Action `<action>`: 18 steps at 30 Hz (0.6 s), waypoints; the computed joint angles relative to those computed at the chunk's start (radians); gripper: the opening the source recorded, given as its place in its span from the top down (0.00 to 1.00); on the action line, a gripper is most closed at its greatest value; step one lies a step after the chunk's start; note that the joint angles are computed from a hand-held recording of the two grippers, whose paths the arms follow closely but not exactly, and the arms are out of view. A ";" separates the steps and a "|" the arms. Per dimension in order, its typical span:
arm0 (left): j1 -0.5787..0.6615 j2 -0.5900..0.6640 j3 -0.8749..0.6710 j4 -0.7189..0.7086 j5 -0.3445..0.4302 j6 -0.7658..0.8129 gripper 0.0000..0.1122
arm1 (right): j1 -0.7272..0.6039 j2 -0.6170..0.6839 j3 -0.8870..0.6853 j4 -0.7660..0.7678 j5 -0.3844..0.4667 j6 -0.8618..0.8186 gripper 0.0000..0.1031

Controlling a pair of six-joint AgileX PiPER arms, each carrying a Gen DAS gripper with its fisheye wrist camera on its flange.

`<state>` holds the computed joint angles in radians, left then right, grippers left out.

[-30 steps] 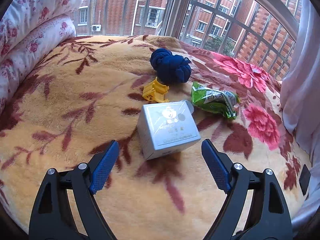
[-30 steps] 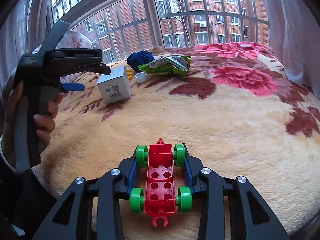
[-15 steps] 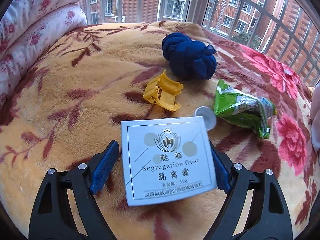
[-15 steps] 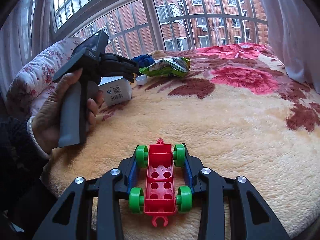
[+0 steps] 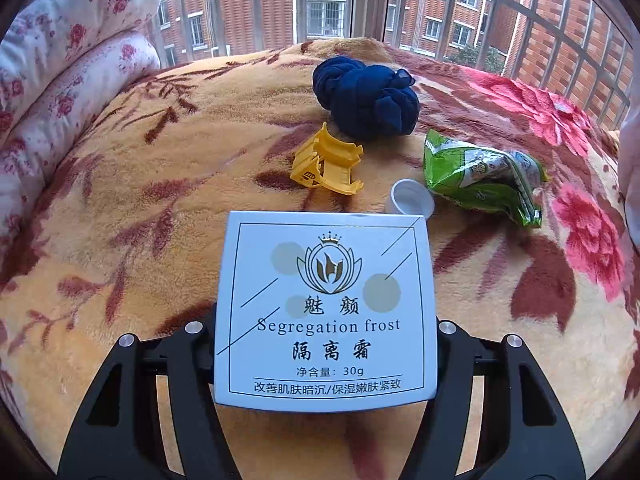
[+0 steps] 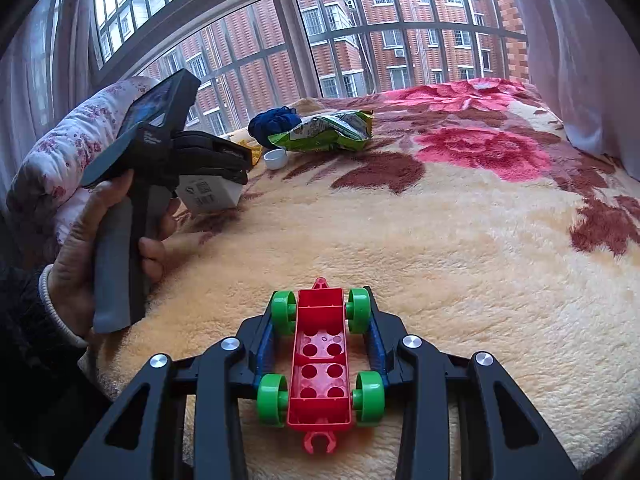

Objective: Collect trash
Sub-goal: 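Lift the toy car and white cream box off the bed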

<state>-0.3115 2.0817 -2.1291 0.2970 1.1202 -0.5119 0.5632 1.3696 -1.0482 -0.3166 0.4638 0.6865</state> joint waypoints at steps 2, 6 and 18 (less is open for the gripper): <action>-0.005 -0.071 0.105 0.018 -0.057 0.017 0.44 | 0.009 0.003 -0.009 -0.023 0.017 0.034 0.63; -0.013 -0.213 0.301 0.047 -0.159 0.058 0.44 | 0.017 0.008 -0.023 -0.036 0.040 0.075 0.63; -0.007 -0.514 0.636 -0.010 -0.299 0.185 0.44 | 0.048 0.014 -0.074 -0.064 0.122 0.145 0.63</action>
<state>-0.3182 1.5681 -1.4936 0.2870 0.8210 -0.3267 0.6115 1.3840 -1.1225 -0.3804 0.5857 0.8319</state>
